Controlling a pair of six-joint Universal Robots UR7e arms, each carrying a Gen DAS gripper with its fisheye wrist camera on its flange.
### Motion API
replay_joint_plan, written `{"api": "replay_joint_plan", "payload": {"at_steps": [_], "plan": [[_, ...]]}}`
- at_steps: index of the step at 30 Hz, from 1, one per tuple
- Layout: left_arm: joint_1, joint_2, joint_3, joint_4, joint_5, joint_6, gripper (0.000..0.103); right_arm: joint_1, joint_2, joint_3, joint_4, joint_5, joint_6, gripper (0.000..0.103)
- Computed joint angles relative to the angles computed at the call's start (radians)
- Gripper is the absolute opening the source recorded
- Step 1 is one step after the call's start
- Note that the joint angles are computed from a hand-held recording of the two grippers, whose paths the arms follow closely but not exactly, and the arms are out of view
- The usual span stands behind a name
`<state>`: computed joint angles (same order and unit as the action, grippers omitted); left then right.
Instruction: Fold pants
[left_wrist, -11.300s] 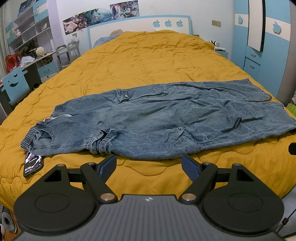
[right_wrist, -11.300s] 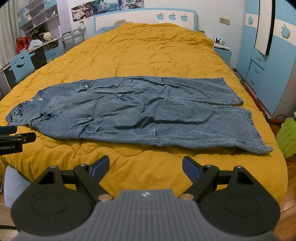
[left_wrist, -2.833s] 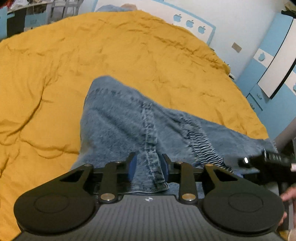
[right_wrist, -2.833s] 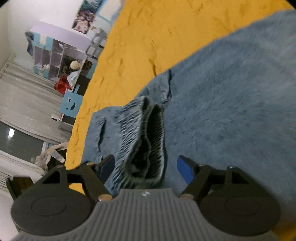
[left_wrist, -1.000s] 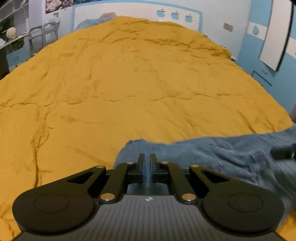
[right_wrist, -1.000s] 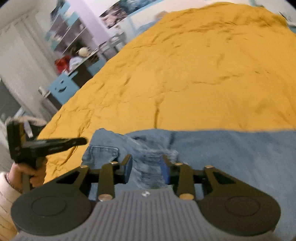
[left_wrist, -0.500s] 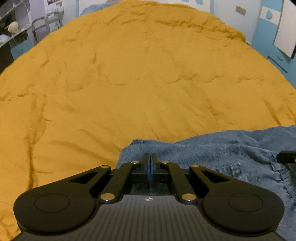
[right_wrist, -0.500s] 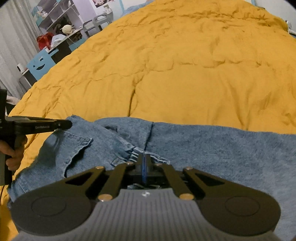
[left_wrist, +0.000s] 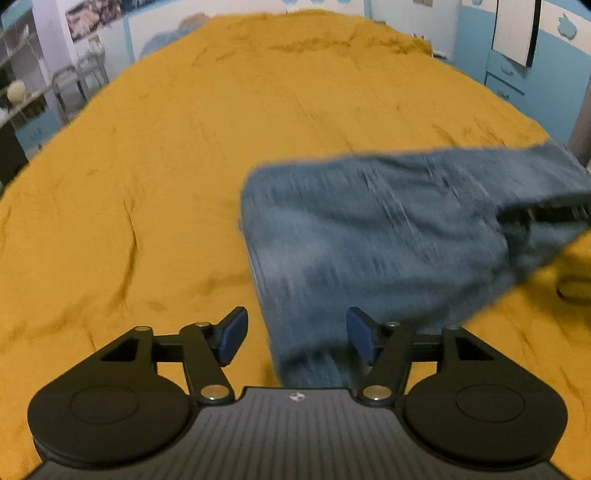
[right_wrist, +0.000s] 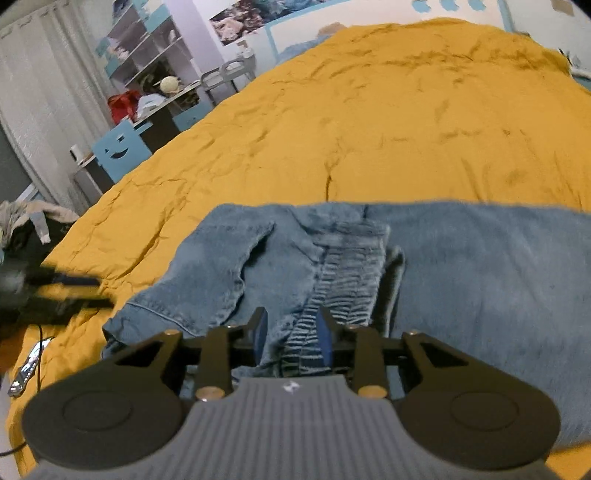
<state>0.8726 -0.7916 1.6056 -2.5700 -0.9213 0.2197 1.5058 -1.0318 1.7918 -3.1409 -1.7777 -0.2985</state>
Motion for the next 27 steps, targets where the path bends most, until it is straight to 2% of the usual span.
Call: {"api": "replay_joint_plan", "payload": {"at_steps": [2,4,6,7,9,13,19,22,24,27], "plan": [[0.003,-0.002,0.034,-0.013,0.012,-0.04,0.073,-0.005,0.004,0.014,-0.021,-0.001,0.009,0.025],[0.016,0.021,0.039,-0.072,0.043,-0.095,0.064,-0.007,0.012,0.004,-0.016,-0.008,0.009,0.025],[0.043,0.025,0.013,-0.055,-0.025,-0.186,0.033,-0.004,0.02,-0.001,-0.013,-0.027,-0.002,0.025],[0.047,0.025,0.01,-0.067,-0.038,-0.22,0.032,-0.004,0.027,-0.007,-0.008,-0.039,-0.004,0.025],[0.045,0.018,0.022,-0.093,-0.039,-0.217,0.024,-0.003,0.039,-0.016,-0.008,-0.078,-0.01,0.025],[0.059,0.023,0.001,-0.016,-0.034,-0.276,0.021,-0.023,0.046,-0.019,-0.001,-0.059,0.008,0.025],[0.063,0.046,-0.028,0.052,-0.022,-0.333,0.022,-0.032,0.063,-0.032,0.01,-0.069,-0.022,0.025],[0.049,0.035,-0.032,0.084,-0.019,-0.357,0.026,-0.03,0.065,-0.045,0.028,-0.074,-0.009,0.025],[0.031,0.02,-0.014,0.088,-0.001,-0.343,0.032,-0.024,0.066,-0.054,0.036,-0.086,-0.011,0.026],[0.001,-0.017,0.032,0.05,0.009,-0.319,0.035,-0.016,0.05,-0.049,0.041,-0.074,-0.011,0.029]]}}
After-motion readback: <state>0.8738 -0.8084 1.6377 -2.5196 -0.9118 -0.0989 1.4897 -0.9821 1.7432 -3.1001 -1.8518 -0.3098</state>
